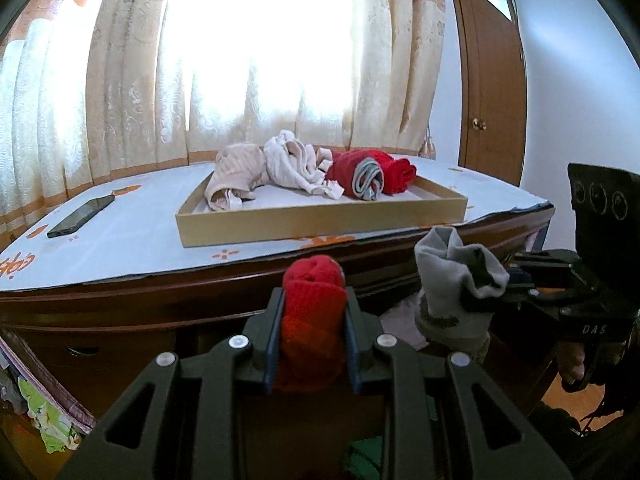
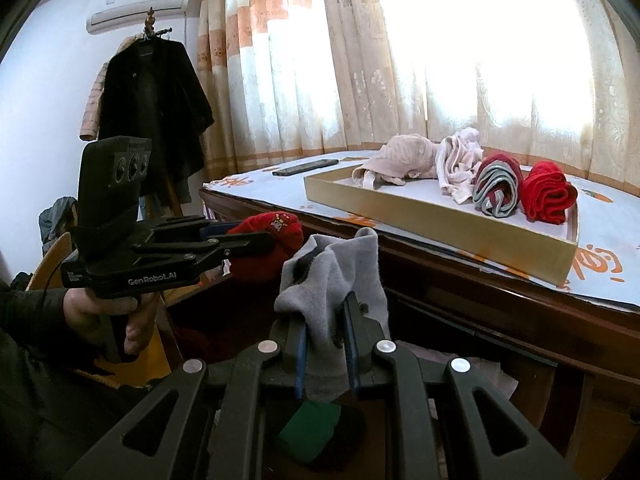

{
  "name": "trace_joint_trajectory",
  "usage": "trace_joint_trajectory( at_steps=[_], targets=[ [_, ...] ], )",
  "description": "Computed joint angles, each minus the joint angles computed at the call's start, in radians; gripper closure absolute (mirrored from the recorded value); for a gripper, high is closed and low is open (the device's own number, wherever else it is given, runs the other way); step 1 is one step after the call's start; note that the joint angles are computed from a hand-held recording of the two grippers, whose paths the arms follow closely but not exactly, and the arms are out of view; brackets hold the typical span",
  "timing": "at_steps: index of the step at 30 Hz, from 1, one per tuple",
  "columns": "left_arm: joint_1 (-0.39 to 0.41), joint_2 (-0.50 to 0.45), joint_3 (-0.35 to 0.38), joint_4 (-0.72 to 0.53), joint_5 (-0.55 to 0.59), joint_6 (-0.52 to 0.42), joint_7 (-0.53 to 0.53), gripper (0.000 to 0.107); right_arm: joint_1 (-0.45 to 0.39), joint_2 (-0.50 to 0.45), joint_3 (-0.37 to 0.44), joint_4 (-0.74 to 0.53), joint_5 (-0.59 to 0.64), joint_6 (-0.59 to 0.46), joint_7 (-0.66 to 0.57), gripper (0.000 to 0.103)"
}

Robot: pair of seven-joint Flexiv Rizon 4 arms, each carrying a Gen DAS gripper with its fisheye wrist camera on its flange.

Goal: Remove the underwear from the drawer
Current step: 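Lift the red sock and grey sock out of the drawer toward the tray, then carry the red sock and grey sock over the tray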

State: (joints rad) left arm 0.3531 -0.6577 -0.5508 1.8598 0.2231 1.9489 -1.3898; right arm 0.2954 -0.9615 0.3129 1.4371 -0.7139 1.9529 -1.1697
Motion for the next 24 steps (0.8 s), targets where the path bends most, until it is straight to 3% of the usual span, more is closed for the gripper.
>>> trace_joint_trajectory(
  at_steps=[13,24],
  targets=[
    [-0.017,0.006,0.034,-0.011,0.047,0.082,-0.077,0.082,0.022,0.006,-0.054,0.011,0.010,0.093,0.032,0.086],
    [-0.035,0.017,0.058,-0.038,0.070,0.065,-0.113,0.082,0.036,0.014,-0.090,0.018,0.010,0.120,0.083,0.086]
  ],
)
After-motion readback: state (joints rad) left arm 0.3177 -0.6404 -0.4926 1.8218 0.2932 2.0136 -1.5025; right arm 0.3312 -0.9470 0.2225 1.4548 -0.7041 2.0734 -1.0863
